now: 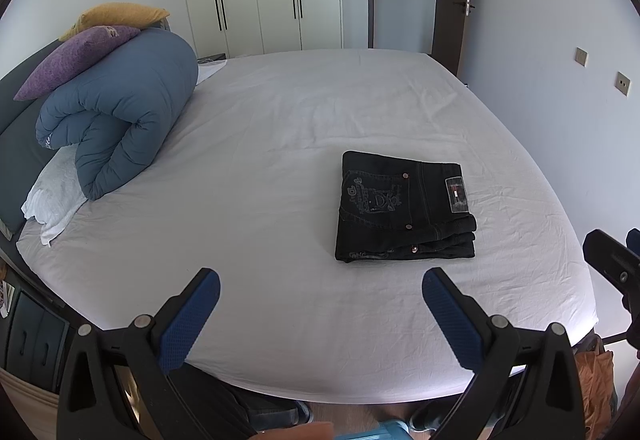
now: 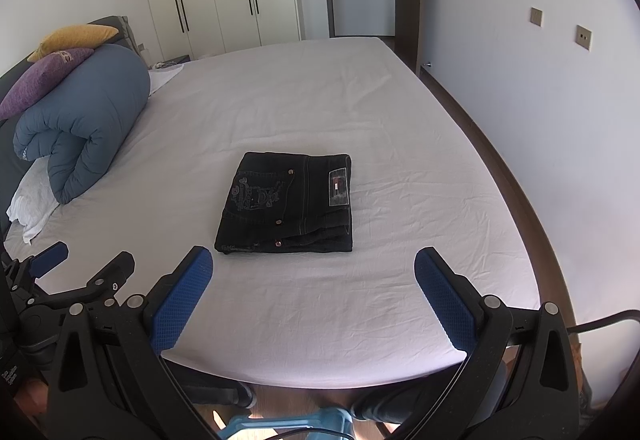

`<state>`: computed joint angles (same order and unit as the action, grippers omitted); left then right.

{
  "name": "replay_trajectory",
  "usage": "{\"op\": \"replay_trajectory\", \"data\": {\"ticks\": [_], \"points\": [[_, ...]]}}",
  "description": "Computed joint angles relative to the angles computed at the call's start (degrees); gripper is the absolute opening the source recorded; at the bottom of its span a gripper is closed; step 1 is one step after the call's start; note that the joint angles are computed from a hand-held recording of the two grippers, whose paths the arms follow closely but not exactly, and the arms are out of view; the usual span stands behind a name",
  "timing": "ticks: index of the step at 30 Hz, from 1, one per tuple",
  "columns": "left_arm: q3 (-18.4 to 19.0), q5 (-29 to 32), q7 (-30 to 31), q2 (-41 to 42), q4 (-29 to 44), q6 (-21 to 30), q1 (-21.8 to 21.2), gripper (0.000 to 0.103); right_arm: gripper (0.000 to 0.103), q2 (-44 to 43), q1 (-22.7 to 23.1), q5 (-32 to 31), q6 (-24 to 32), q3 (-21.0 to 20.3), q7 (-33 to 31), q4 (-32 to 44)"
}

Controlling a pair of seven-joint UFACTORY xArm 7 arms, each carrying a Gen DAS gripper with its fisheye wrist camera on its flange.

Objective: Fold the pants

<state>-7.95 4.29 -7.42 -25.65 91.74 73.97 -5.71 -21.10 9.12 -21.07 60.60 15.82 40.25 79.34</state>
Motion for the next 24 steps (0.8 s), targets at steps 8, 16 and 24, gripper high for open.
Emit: {"op": "replay_trajectory", "data": {"ticks": [8, 16, 24], "points": [[0.08, 0.03, 0.11, 0.14, 0.09, 0.05, -0.05, 0.103, 0.103, -0.01, 0.04, 0.25, -0.14, -0.22, -0.28, -0.17], [0.31, -0.27, 0.45, -0.2, -0.61, -0.23, -0.18, 0.103, 0.103, -0.35, 0.04, 0.63, -0.64, -0.39, -0.46, -1.04], [0.64, -0.75, 0.94, -0.31, -0.86, -0.09, -0.19, 0.103, 0.103, -0.39, 0.02, 0.87, -0.78, -0.4, -0.57, -1.4]]}}
